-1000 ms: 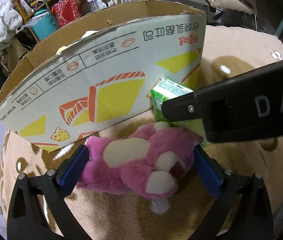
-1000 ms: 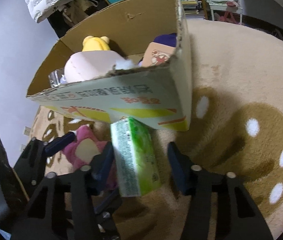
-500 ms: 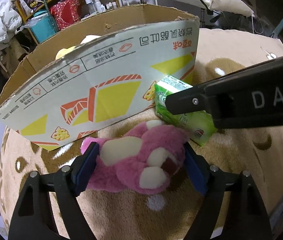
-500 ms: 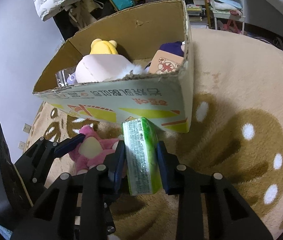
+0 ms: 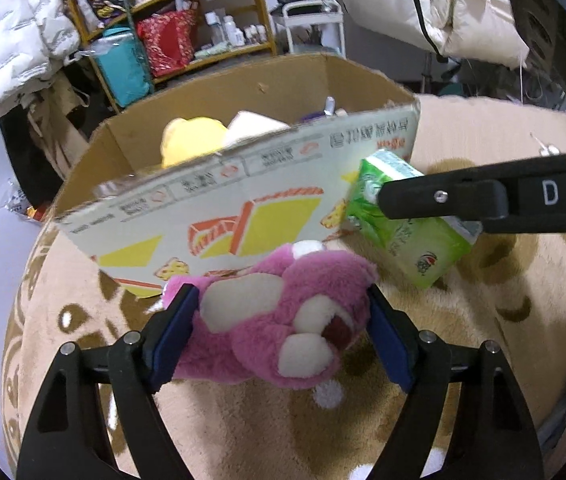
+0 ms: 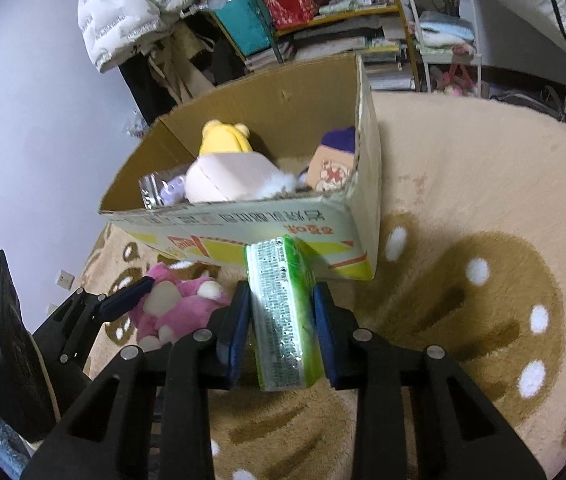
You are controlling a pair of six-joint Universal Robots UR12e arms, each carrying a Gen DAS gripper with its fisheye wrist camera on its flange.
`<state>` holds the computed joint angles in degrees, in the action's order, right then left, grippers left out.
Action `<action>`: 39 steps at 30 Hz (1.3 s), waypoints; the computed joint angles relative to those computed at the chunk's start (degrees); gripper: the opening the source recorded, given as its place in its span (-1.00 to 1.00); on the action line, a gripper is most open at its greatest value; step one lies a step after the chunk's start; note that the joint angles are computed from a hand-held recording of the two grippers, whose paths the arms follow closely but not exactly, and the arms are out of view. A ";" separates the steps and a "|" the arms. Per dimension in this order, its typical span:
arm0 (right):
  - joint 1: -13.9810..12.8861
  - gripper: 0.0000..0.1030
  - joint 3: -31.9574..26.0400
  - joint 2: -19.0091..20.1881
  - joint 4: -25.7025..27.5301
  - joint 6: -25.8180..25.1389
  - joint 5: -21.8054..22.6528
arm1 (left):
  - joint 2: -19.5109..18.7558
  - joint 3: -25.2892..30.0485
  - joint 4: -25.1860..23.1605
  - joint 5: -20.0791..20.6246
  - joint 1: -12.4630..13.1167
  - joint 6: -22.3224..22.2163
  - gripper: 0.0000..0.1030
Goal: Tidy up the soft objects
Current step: 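Lift pink bear with left tool while right tool carries juice box over box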
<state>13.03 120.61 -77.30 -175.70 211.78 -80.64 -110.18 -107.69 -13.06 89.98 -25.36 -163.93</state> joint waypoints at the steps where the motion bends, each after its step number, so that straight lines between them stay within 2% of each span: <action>1: 0.18 -0.37 0.06 -0.17 -0.46 0.19 -0.40 | 0.33 -0.43 1.18 0.18 0.10 -0.93 0.56; 5: 0.67 -0.38 1.00 -1.01 -3.87 0.29 -1.88 | 1.62 -2.54 9.01 1.93 0.36 -4.44 0.54; 8: 1.70 -0.38 1.62 -1.68 -7.39 -0.47 -4.70 | 2.83 -3.81 13.57 2.68 0.56 -6.93 0.54; 12: 3.66 -0.38 1.76 -2.37 -12.63 -2.34 -10.23 | 4.18 -4.64 17.15 1.23 1.52 -9.21 0.54; 17: 4.95 -0.38 1.69 -2.54 -17.90 -3.39 -14.20 | 5.59 -5.28 21.76 -1.46 2.95 -11.69 0.54; 20: 5.20 -0.38 1.31 -2.31 -19.47 -3.96 -15.61 | 5.83 -5.06 23.47 -2.02 3.43 -12.28 0.54; 27: 4.61 -0.38 0.21 -1.04 -21.39 -4.49 -15.50 | 4.80 -3.22 25.28 -3.32 4.20 -12.31 0.54; 39: 2.86 -0.38 -1.82 1.26 -19.66 -6.08 -13.61 | 0.87 0.93 25.18 -3.22 4.17 -11.26 0.55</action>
